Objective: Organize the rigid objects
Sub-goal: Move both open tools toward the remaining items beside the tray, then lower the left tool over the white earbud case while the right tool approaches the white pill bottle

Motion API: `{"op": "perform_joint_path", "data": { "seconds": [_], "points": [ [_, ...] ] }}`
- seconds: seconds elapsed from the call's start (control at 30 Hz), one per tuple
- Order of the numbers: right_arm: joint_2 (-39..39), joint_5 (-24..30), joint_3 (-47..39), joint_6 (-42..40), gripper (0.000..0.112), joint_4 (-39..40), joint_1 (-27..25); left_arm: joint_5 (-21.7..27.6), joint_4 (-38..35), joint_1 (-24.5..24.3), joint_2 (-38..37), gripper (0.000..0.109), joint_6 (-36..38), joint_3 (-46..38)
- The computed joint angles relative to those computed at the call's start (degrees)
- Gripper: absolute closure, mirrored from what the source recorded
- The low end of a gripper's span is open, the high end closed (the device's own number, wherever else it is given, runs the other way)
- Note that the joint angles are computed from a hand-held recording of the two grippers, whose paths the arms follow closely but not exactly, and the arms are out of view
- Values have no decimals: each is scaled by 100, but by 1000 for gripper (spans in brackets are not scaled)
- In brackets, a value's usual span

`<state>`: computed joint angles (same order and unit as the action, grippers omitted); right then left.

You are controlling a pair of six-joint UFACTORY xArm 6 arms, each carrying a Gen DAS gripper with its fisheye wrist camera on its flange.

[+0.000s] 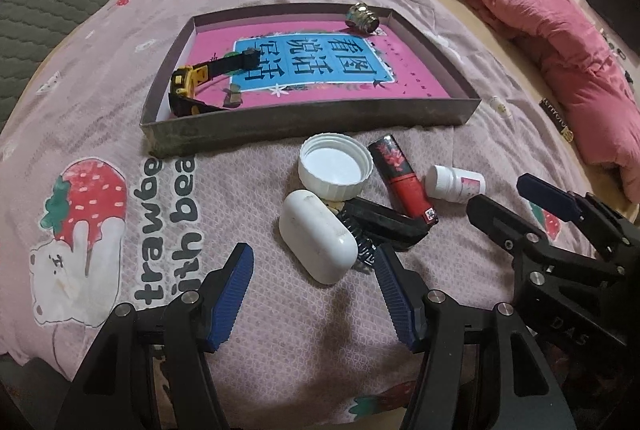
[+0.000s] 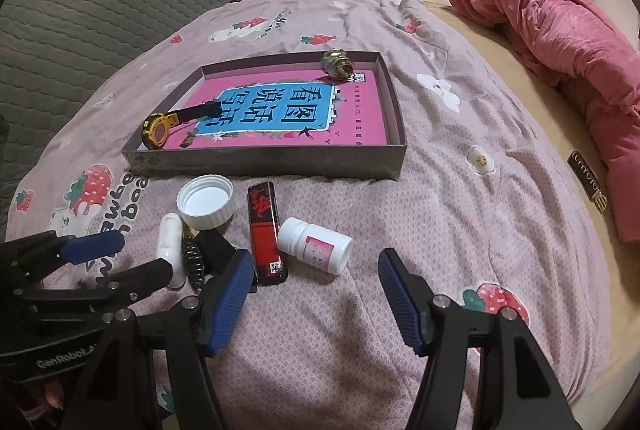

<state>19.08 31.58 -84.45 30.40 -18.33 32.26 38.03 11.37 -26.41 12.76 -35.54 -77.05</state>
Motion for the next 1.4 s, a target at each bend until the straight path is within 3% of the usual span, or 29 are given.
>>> {"op": "perform_joint_path", "data": {
  "seconds": [0.77,1.4],
  "points": [
    [102,61,-22,11,48,59,-26,1,0,134,-12,44,-203,126],
    [202,68,-75,46,48,193,-68,-22,-408,281,5,42,-97,239]
  ]
}}
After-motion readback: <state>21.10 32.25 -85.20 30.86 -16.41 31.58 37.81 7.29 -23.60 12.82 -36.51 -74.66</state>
